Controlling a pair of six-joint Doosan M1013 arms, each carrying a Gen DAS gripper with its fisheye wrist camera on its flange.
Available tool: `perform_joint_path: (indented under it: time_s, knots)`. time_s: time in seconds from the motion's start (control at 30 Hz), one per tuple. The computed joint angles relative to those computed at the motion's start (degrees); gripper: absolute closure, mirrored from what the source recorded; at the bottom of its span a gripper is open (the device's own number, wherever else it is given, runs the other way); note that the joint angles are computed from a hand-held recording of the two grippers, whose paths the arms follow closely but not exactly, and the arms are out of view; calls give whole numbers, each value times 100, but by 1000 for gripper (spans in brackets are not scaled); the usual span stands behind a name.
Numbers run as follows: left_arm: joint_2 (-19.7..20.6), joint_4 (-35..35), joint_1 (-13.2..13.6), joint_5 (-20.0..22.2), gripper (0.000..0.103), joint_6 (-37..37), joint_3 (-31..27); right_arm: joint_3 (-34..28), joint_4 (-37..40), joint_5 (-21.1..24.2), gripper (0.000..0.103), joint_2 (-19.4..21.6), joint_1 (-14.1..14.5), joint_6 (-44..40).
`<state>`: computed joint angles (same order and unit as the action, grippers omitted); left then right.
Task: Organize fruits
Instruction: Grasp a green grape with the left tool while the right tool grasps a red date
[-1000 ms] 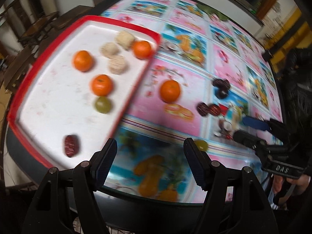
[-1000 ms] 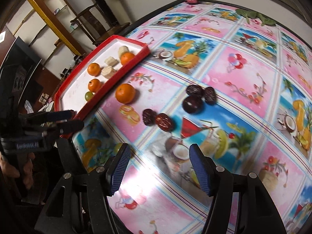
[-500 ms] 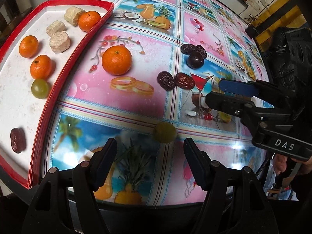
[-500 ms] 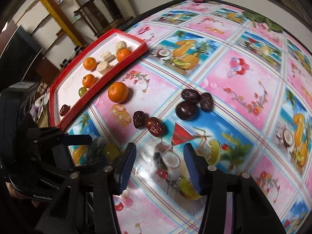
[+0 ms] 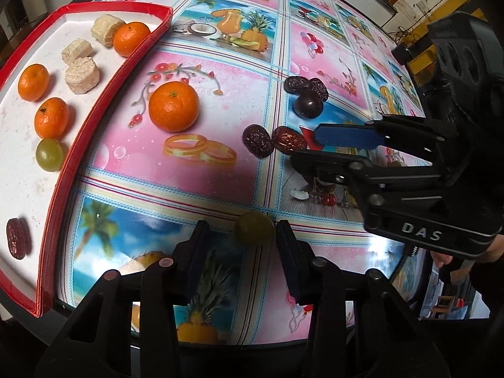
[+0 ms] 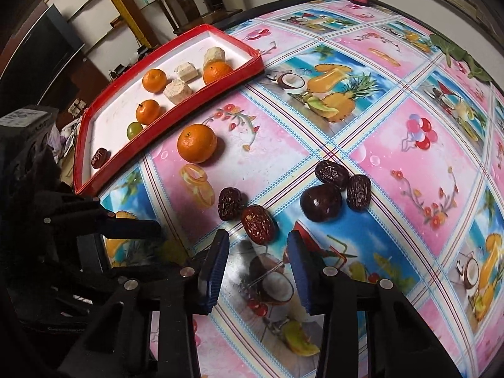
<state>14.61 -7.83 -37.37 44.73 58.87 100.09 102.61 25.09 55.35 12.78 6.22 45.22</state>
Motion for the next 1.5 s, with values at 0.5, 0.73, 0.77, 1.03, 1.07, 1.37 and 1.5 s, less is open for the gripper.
perform_joint_path:
  time_s: [0.5,0.73,0.77,1.03,1.07,1.37,1.5]
  knots:
    - [4,-210,13,-100,79,147,25,-66,-98,-157,80,136,163,-305]
    - [-121,-136,72,-203,79,-96,190,-9,108,-166,80,41,99,-275]
    - [-131,-117,77,-209,79,-130,200,-3,153,-160,80,29,91,-271]
    - [-280,-56,165,-368,79,-408,310,25,429,-114,80,-75,97,-316]
    - [-316,2,173,-401,79,-482,331,25,451,-109,80,-87,105,-321]
    - [-499,240,252,-532,79,-791,455,62,632,-130,80,-212,175,-387]
    - [-541,334,263,-521,79,-868,471,74,707,-136,80,-233,193,-389]
